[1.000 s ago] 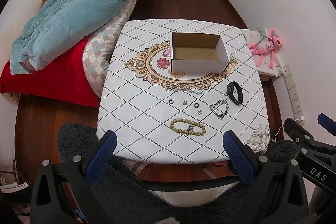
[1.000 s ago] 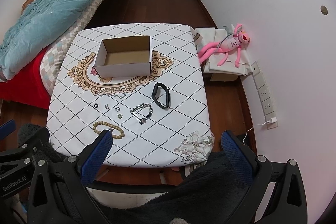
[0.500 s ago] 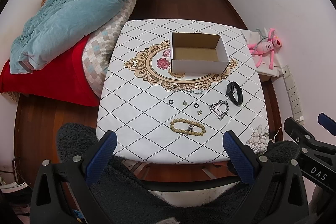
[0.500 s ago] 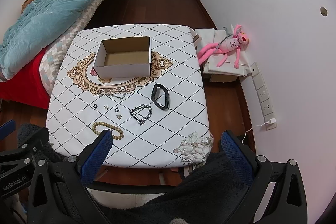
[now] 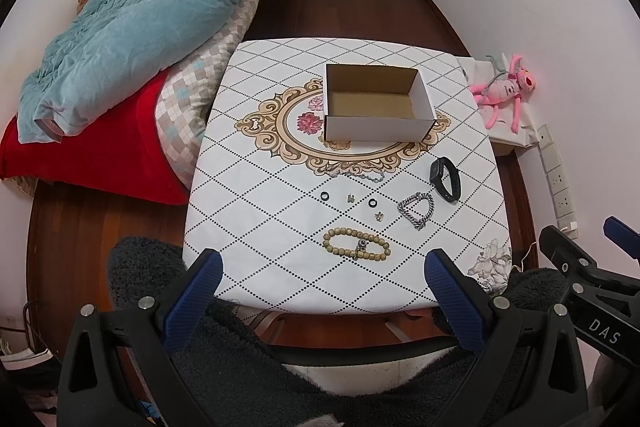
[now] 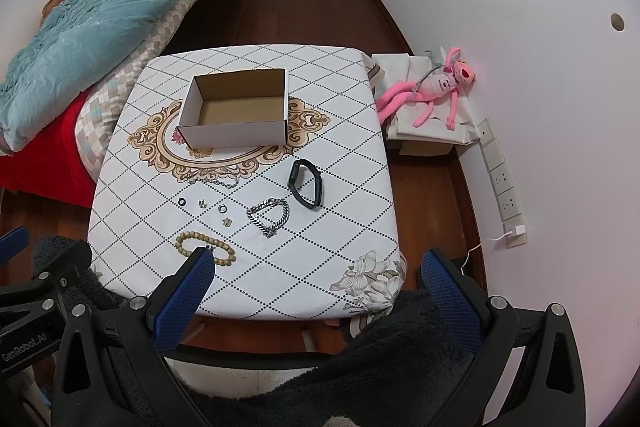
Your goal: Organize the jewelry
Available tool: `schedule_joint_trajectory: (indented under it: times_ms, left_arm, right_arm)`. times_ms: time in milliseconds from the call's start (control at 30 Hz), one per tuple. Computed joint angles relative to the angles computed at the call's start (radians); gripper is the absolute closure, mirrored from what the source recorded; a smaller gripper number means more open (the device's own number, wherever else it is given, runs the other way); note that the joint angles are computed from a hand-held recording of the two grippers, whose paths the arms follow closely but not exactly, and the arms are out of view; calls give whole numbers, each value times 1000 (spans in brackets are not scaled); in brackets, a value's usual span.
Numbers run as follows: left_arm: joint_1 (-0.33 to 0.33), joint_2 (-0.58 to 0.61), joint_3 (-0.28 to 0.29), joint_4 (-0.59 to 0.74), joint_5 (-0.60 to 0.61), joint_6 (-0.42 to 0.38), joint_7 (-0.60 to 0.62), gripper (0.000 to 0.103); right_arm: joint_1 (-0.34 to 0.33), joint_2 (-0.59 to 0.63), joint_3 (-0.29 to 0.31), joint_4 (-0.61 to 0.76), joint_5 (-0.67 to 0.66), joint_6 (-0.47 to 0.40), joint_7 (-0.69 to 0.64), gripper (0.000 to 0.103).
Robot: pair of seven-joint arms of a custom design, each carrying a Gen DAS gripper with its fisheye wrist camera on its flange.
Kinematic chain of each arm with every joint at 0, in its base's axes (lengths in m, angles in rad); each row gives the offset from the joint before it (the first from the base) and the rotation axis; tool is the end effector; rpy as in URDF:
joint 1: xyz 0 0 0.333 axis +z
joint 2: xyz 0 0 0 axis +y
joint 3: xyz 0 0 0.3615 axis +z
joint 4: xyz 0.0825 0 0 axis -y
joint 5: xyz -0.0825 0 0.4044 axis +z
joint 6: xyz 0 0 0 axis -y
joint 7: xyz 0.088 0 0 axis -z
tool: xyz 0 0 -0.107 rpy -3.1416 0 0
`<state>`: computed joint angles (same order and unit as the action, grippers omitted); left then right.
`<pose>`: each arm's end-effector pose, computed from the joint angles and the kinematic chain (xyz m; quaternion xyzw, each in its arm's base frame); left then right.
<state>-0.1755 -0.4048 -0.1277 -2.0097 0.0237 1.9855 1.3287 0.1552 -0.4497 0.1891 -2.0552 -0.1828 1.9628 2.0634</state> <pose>0.4384 -0.1498 0.6981 -0.6709 0.7166 -0.1451 0.1243 0.4175 0.1595 0.6911 -0.6508 0.7280 -0.1835 0.1131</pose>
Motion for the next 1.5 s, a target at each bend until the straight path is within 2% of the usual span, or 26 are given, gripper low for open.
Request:
schedule_joint_trajectory:
  times_ms: [500, 567, 833, 867, 900, 933, 967, 1000, 1033, 1200, 1267, 1333, 1500]
  left_arm:
    - [-1, 15, 4, 16, -15, 0, 9, 0]
    - [2, 22, 3, 13, -11, 22, 10, 0]
    - [33, 99, 12, -29, 11, 158, 20, 1]
    - [34, 118, 11, -34, 13, 163, 25, 1]
    - [34, 132, 13, -38, 7, 165, 38, 1]
    - [35, 150, 13, -44, 4, 164, 49, 5]
    - [37, 168, 9, -51, 7, 160, 56, 12]
    - [38, 179, 8, -58, 3, 160, 66, 16]
    - [37, 193, 8, -67, -4, 158, 79, 22]
    - [31, 251, -3, -107, -50, 150, 139, 32]
    - [31, 275, -9, -111, -60, 141, 150, 47]
    - [34, 296, -14, -112, -66, 132, 147, 53]
    - [42, 313, -24, -126, -42, 138, 125, 53]
  right_arm:
    - [-1, 0, -2, 4, -3, 3, 2, 0]
    - [-3, 5, 1, 12, -2, 4, 12, 0]
    - [-30, 55, -26, -44, -19, 110, 27, 0]
    - [-32, 67, -29, -52, -22, 120, 30, 1]
    - [-34, 84, -34, -61, -25, 130, 32, 5]
    - [-35, 101, -39, -69, -25, 138, 34, 10]
    - [-34, 117, -46, -78, -22, 146, 34, 20]
    - [-33, 127, -53, -90, -16, 156, 35, 26]
    - [-30, 144, -64, -102, 1, 168, 31, 27]
    - [-17, 189, -91, -164, 56, 221, 18, 29]
    - [-12, 197, -94, -180, 66, 231, 19, 29]
    - [-9, 202, -98, -199, 81, 244, 22, 29]
    - [-7, 204, -102, -229, 99, 261, 34, 29]
